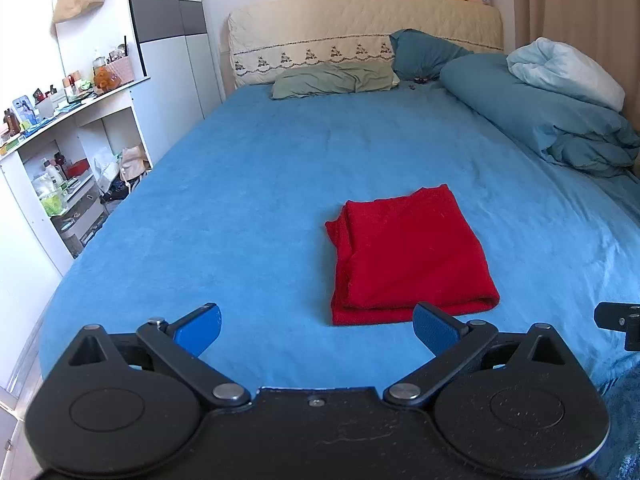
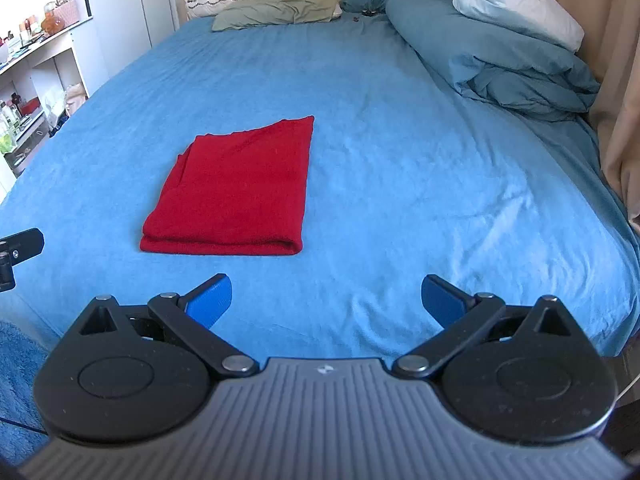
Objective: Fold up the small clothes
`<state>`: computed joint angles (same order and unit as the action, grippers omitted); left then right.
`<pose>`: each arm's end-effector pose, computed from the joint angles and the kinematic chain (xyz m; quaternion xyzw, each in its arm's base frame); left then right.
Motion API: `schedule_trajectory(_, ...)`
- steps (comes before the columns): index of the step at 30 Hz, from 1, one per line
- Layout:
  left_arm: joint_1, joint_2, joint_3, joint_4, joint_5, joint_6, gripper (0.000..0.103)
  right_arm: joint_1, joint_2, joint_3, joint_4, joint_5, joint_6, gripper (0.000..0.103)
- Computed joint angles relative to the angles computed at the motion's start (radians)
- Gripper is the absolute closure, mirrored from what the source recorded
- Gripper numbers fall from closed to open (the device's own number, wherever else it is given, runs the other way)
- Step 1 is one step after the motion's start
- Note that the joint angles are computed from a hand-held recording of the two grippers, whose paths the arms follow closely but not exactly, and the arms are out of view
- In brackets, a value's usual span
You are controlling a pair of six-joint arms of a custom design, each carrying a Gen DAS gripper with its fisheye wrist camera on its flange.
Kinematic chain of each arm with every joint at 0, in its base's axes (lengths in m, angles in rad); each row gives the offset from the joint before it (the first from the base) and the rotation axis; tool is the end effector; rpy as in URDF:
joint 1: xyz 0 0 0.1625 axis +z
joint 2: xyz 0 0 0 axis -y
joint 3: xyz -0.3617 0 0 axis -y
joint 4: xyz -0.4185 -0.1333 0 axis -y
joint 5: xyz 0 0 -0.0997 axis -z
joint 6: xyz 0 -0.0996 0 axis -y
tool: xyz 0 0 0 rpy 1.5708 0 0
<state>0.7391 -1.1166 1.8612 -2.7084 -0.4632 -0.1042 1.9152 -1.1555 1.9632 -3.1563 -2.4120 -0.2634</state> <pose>-0.2756 -0.5521 0.2010 0.2008 0.8161 -0.3809 0.3854 0.2422 -0.5004 0.2137 0.1050 -0.8523 0.3611 0.3635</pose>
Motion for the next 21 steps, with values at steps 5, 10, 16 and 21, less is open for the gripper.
schedule_trajectory(5,0.001,-0.002,-0.001,-0.001,-0.004,0.011,0.0,-0.001,0.001,0.0,0.003,0.002,0.005,0.0)
schedule_trajectory(10,0.002,-0.004,-0.001,-0.004,-0.01,0.018,0.0,-0.003,-0.001,0.001,0.002,0.004,0.002,0.0)
schedule_trajectory(16,0.005,-0.012,0.004,-0.004,-0.018,0.021,0.0,-0.002,0.002,0.0,-0.006,0.002,0.003,0.0)
schedule_trajectory(21,0.008,-0.021,0.008,-0.011,-0.022,0.031,0.0,0.005,0.009,0.0,-0.013,-0.002,0.009,0.0)
